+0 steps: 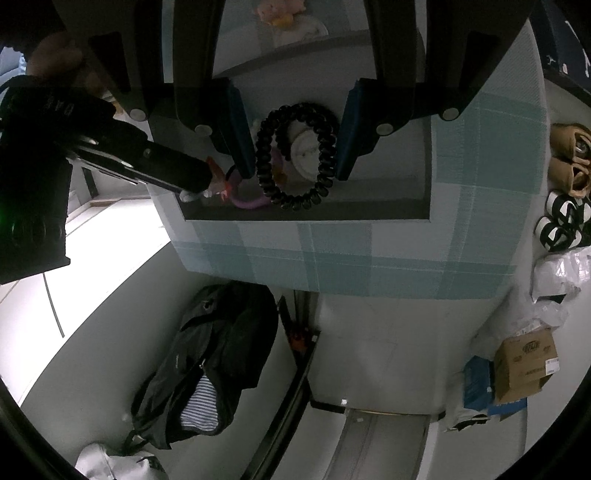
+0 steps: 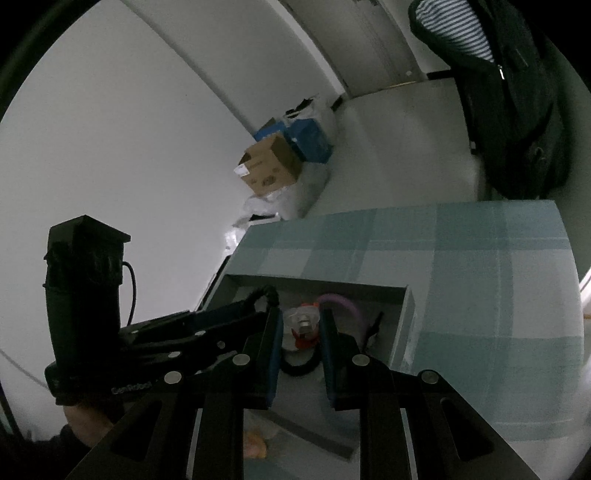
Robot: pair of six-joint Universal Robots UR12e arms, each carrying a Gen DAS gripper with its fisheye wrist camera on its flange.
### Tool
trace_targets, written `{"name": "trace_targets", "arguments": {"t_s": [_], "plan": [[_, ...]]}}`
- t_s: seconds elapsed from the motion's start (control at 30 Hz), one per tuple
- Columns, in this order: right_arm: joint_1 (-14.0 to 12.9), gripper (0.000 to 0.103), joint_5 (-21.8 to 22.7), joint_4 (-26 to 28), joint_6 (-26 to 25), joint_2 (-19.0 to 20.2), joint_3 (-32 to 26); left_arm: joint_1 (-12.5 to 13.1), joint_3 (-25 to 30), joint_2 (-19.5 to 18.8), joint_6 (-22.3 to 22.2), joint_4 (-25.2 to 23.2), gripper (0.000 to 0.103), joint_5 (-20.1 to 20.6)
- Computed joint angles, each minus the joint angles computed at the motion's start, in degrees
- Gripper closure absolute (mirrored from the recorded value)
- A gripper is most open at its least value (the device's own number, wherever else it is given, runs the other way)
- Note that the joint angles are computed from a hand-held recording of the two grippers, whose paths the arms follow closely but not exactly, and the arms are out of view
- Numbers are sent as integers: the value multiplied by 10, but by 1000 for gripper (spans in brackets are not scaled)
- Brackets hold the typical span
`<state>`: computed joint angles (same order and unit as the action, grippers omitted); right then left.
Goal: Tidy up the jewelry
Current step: 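Carry both held items over the grey box and lower them inside, then open both tools to release the items in the box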
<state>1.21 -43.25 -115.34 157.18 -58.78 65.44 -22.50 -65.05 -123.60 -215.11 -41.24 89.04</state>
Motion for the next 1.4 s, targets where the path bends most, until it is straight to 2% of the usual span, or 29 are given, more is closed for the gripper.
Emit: {"name": "trace_targets", "arguments": {"t_s": [0.27,0.5,0.63,0.7,0.77,0.97,1.07,1.2,1.4], "plan": [[3,82,-17,2,0,1,0,2,-7,2,-6,16,64,-6],[0,81,-13,-16,10,-2,9,2,-7,3,-3,11,58,-14],[-3,69,-9,-33,16,-7,18,1,-6,4,-2,1,56,-9],[-5,68,-7,-46,25,-10,23,0,-6,4,-7,-3,50,-10],[-7,64,-6,-54,31,-14,28,-2,-8,6,-8,1,46,2],[-10,64,-10,-70,32,-25,39,-6,-20,15,-16,17,46,18],[-12,58,-13,-82,36,-32,47,-10,-25,20,-14,19,46,34],[-14,58,-11,-95,37,-40,56,-14,-37,30,-15,29,46,55],[-17,51,-11,-103,23,-54,75,-20,-57,44,-29,37,45,77]]}}
